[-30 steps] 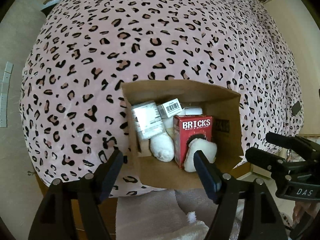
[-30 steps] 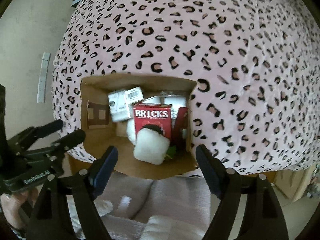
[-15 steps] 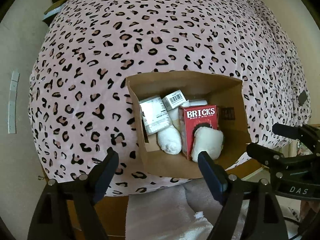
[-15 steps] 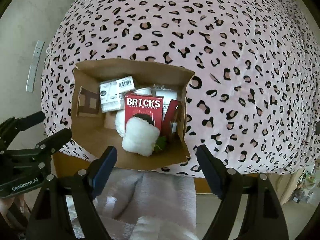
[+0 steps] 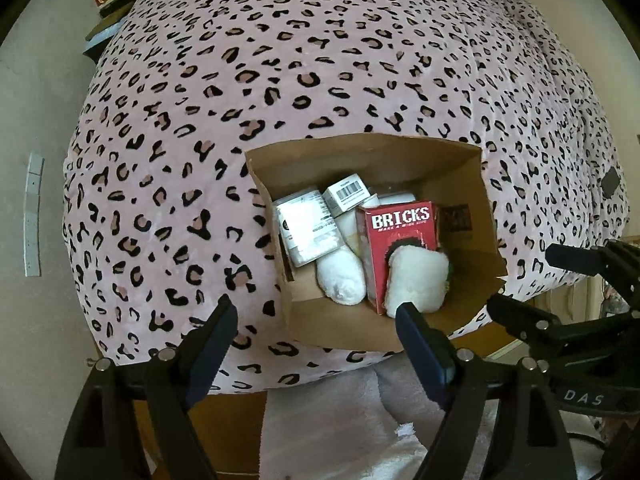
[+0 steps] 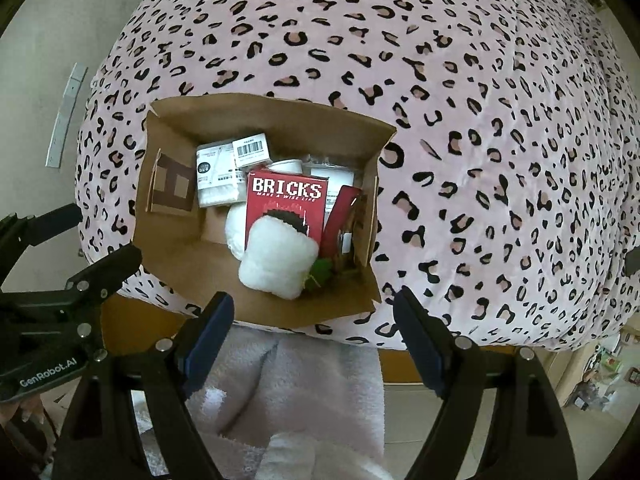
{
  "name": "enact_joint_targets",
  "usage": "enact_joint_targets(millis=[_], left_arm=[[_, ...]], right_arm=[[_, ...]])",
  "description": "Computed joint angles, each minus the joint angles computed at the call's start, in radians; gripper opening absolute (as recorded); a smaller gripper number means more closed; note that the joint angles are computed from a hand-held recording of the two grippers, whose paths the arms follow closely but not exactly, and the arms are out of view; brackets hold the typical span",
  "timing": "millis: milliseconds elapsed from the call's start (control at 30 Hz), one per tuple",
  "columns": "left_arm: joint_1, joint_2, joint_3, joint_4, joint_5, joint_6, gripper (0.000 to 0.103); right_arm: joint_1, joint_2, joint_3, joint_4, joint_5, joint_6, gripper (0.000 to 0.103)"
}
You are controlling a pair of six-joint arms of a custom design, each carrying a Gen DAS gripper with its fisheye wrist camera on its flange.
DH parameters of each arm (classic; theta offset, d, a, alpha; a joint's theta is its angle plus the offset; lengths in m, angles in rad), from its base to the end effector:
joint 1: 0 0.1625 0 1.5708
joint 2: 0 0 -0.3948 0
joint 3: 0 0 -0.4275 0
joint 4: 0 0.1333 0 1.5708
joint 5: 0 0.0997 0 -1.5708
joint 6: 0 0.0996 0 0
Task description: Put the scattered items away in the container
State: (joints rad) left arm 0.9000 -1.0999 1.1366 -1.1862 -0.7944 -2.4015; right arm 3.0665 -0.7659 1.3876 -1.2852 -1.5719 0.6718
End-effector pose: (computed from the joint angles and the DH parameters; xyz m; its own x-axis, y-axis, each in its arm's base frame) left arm -0.2563 -0.6497 0.3930 -0.1014 -0.9753 0.1964 -0.6756 -0.0774 -0.7332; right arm 0.6233 0.0867 0.0473 -0.4403 -0.7518 0.4909 -0.4345 0.6569 0.6162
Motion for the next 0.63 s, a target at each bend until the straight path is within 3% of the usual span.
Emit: enact_joint_targets(millis=[333,533,633], left_arm=[[0.005,0.026,-0.038,0.028,-0.009,-0.009,0.084],[-0.004,-0.004,0.024,-0.055,0.033,-0.001,0.084],[0.003,0.019,-0.025,0.01,-0.006,-0.014,0.084]], right_arm=[[-0.007,-0.024,0.032,-0.002,0.003,-0.058,0.083],[-0.007,-0.024,0.034,-0.004,0.004,-0.071,0.083],[-0.005,-0.023,0.033,-0.006,0.004,-0.079,0.083]])
